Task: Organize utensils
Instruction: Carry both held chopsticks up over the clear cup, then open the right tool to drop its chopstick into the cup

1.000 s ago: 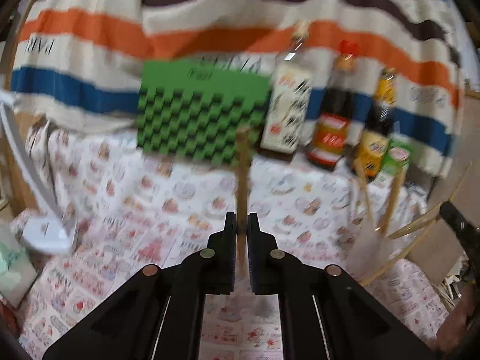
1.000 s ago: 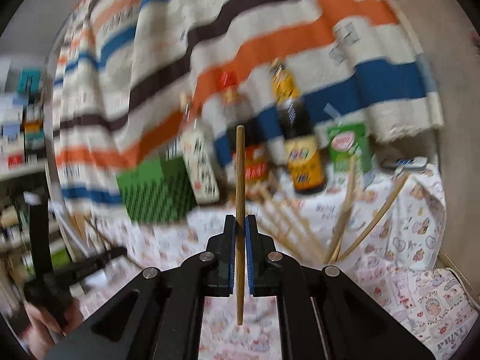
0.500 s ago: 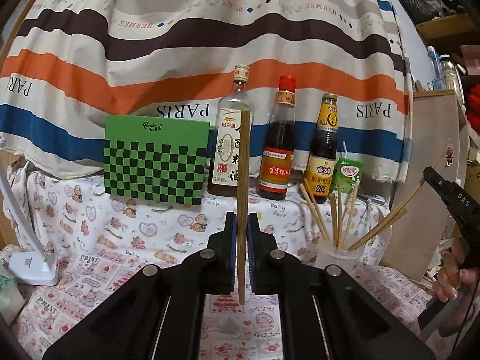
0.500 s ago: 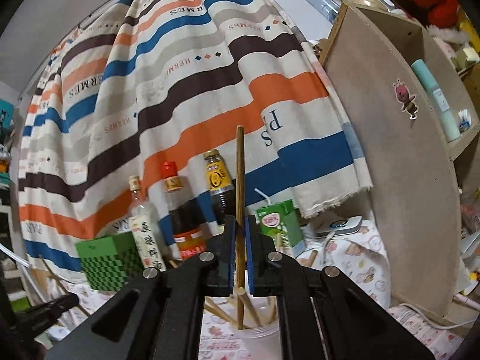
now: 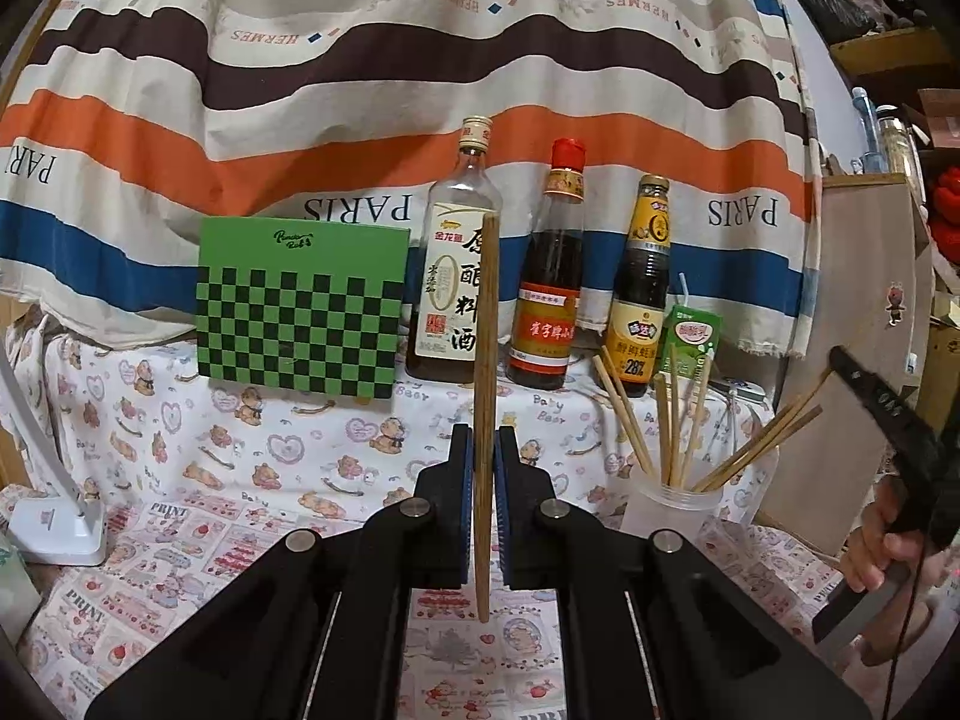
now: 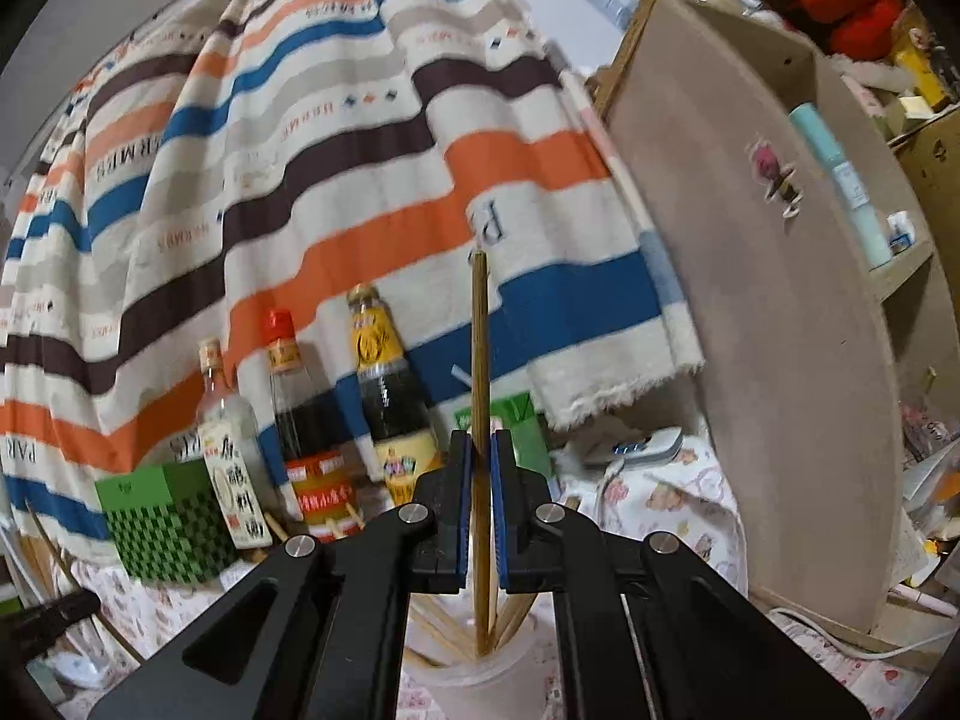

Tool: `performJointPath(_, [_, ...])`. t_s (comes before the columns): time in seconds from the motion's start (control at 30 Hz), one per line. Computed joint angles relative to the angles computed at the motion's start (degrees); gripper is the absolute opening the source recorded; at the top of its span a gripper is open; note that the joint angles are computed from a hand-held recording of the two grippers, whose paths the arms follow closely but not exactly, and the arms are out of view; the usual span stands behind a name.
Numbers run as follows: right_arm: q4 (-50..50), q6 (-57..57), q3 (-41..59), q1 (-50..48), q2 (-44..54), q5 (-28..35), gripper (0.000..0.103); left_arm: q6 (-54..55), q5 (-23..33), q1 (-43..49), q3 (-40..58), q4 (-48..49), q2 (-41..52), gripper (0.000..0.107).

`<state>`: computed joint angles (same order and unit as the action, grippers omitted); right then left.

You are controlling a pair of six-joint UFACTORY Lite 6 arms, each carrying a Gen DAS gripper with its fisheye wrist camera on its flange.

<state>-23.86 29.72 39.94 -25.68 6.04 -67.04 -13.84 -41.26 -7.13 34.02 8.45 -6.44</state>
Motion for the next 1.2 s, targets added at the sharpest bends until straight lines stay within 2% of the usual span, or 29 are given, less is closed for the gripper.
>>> performJointPath(0.3, [-0.56,-4.44,6.38,3.77,5.00,9.92,0.007,-0.27,-1.34,-0.10,-0.66,0.63,-0.21,0.006])
performJointPath(0.57, [-12.96,5.17,12.73,2.66,9.26,15.90,0.007,-2.80,-1.37,1.23,0.37,4.83,1.45,0.006])
performJointPath(0.7, [-23.76,17.79,15.49,-1.64,11.02,12.50,0.011,-2.78,-1.13,-0.75,0.47,5.72,1.25,0.006])
performJointPath(0.77, [-26.37,23.39,16.64,-3.93,12.07,10.13,0.030,-1.77,-0.26,-3.37,1.09,4.56,0.53,0.006])
performJointPath(0.8, [-28.15,27.02,17.79,-5.29,12.96,9.05,0.033,0.55,0.48,-5.36,1.90,2.66,0.37,0.006])
performJointPath(0.87, [-31.03,32.36,19.90,-7.42,14.49,7.34,0.033,6.10,2.71,-9.89,4.35,-2.66,0.39,0.006])
performJointPath(1.0, [-29.38,36.62,20.44,-10.41,15.15,5.30,0.034,4.65,5.87,-14.97,11.59,-2.64,2.67,0.006])
performJointPath(1.2, [-30.58,41.09,22.26,-12.45,16.21,4.74,0.036,13.54,8.39,-22.45,26.60,-13.62,13.09,0.006])
